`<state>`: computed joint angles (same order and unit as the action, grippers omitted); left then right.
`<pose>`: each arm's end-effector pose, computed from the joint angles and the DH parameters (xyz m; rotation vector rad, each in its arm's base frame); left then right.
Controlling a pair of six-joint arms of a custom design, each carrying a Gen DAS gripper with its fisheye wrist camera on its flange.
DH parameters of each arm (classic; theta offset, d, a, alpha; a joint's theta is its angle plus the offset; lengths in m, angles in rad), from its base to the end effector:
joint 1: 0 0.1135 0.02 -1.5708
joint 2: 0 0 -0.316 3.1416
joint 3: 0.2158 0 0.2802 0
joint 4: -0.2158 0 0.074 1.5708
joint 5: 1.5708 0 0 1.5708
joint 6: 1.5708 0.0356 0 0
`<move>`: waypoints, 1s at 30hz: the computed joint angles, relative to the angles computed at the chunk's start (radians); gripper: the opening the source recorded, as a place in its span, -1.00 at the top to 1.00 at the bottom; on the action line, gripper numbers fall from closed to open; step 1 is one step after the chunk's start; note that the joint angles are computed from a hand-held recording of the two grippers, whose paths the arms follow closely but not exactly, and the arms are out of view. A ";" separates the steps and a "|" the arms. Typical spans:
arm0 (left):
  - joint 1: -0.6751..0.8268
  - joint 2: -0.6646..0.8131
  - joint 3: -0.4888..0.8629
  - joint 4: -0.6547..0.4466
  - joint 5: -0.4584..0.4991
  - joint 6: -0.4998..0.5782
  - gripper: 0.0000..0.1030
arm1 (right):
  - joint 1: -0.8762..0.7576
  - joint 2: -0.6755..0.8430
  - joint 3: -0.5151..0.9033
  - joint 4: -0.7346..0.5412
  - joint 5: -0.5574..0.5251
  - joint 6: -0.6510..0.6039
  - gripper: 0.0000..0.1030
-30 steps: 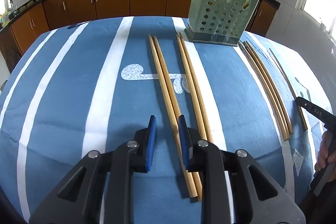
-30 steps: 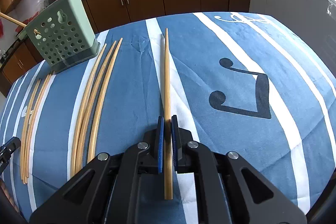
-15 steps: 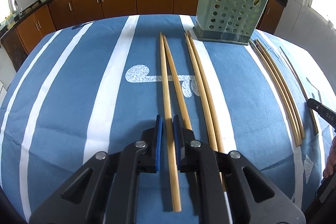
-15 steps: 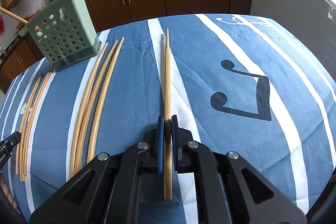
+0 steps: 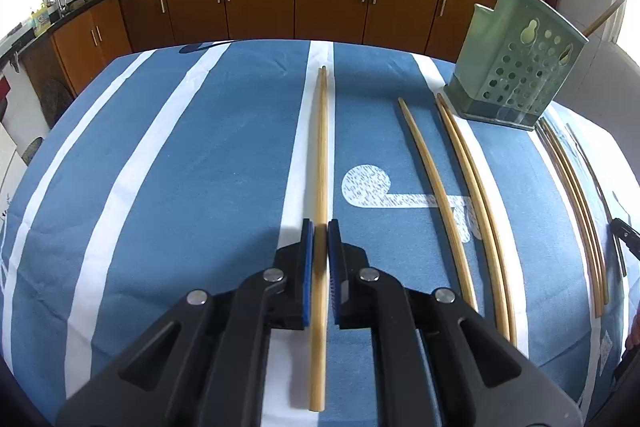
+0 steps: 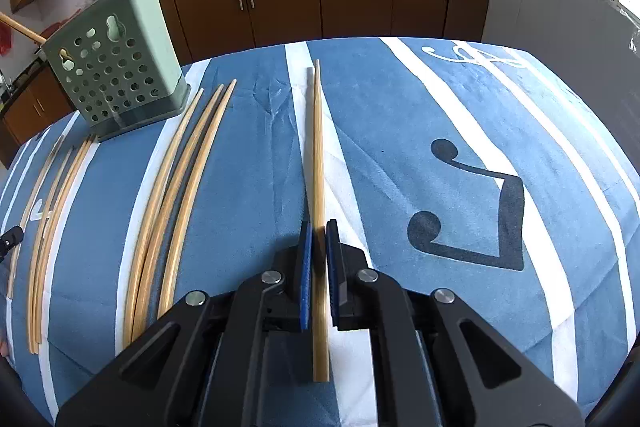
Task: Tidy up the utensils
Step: 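Raise the left gripper's chopstick over the green holder while the right gripper carries its chopstick there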
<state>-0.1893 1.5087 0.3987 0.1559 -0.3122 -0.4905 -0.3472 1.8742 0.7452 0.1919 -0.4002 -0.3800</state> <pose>0.2360 -0.0341 0.1224 -0.4909 2.4131 0.1037 0.3328 -0.1057 0.1072 -0.1997 2.4063 0.1757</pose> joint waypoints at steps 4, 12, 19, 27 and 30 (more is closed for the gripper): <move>0.005 0.001 0.003 0.001 0.007 -0.001 0.81 | -0.004 0.004 0.003 -0.002 -0.007 0.001 0.84; 0.004 -0.001 -0.001 0.004 0.008 -0.002 0.80 | -0.006 0.003 0.004 -0.006 -0.012 0.007 0.83; 0.007 0.001 -0.003 0.010 0.013 -0.004 0.80 | -0.004 0.000 0.001 -0.006 -0.011 0.011 0.83; 0.024 -0.010 -0.017 0.030 0.042 -0.008 0.80 | -0.004 0.000 0.002 -0.007 -0.011 0.011 0.83; 0.016 -0.014 -0.018 0.025 0.035 -0.007 0.78 | -0.006 -0.007 -0.008 -0.003 -0.008 0.007 0.83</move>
